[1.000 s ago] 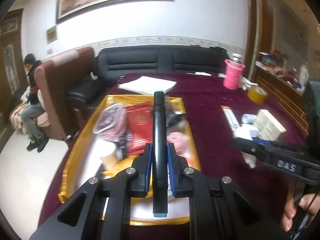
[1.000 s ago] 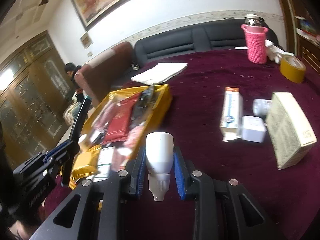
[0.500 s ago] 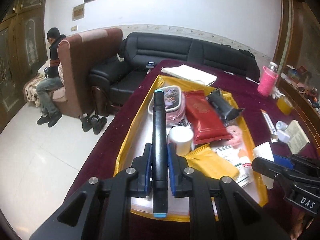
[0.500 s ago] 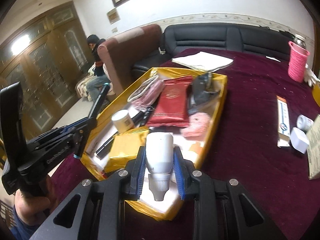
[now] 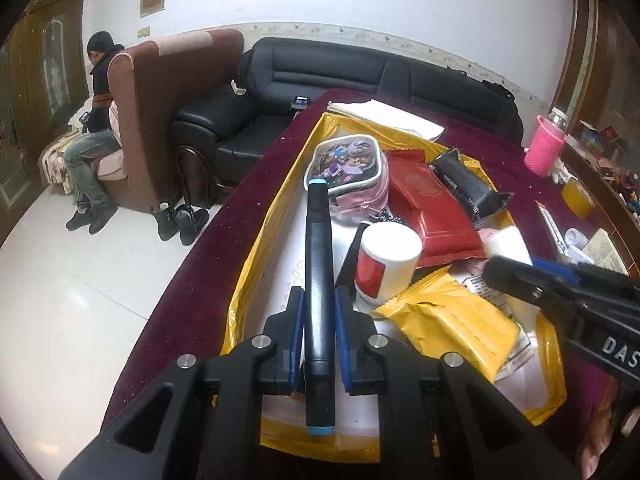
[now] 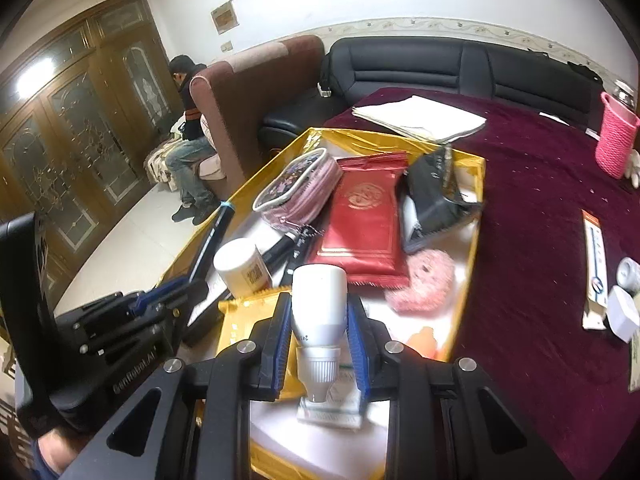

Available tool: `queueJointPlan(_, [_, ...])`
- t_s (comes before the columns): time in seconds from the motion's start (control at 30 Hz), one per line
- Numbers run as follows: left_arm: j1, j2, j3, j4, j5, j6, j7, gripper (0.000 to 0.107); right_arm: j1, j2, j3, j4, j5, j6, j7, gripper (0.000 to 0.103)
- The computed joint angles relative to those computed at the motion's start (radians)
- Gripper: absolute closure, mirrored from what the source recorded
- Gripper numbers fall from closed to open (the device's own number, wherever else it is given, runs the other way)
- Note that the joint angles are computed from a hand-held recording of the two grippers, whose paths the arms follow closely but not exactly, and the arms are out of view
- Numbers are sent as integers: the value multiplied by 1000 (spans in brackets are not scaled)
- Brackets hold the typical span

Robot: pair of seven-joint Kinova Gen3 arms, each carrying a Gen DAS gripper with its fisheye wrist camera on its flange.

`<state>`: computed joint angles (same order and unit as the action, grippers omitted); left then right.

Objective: Organize objects
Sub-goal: 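Carry the marker and white bottle into the tray with both tools, then open both tools over the tray and move back to the table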

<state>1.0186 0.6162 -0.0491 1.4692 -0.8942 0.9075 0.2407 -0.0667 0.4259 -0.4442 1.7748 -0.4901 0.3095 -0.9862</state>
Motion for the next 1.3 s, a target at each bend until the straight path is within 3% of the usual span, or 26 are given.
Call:
queueJointPlan(0.3, [4, 33, -4, -33, 10, 25, -36, 93, -118, 56, 92, -103, 79, 43, -97, 73])
queueJointPlan(0.9, [13, 42, -22, -28, 1, 26, -21, 92, -224, 119, 154, -205, 196, 133, -226, 72])
queueJointPlan(0.97, [17, 37, -26, -17, -9, 20, -2, 85, -210, 116, 144, -198, 187, 130, -227, 71])
queueJointPlan(1.1, [17, 24, -24, 4, -26, 1, 26, 81, -170, 101, 116, -175, 161, 114, -212, 64])
queueJointPlan(1.13, [18, 25, -18, -1, -30, 14, 29, 76, -152, 94, 102, -165, 148, 108, -200, 64])
queueJointPlan(1.17, [37, 31, -30, -12, -35, 44, 33, 62, -139, 86, 93, -155, 138, 102, -191, 63])
queueJointPlan(1.2, [49, 30, -34, -10, -53, 58, 51, 60, -127, 77, 84, -143, 127, 93, -182, 63])
queueJointPlan(1.27, [74, 24, -42, -2, -88, 85, 93, 45, -77, 60, 44, -116, 90, 79, -141, 62])
queueJointPlan(1.3, [78, 18, -37, 4, -106, 92, 110, 44, -43, 51, 17, -99, 63, 72, -114, 60])
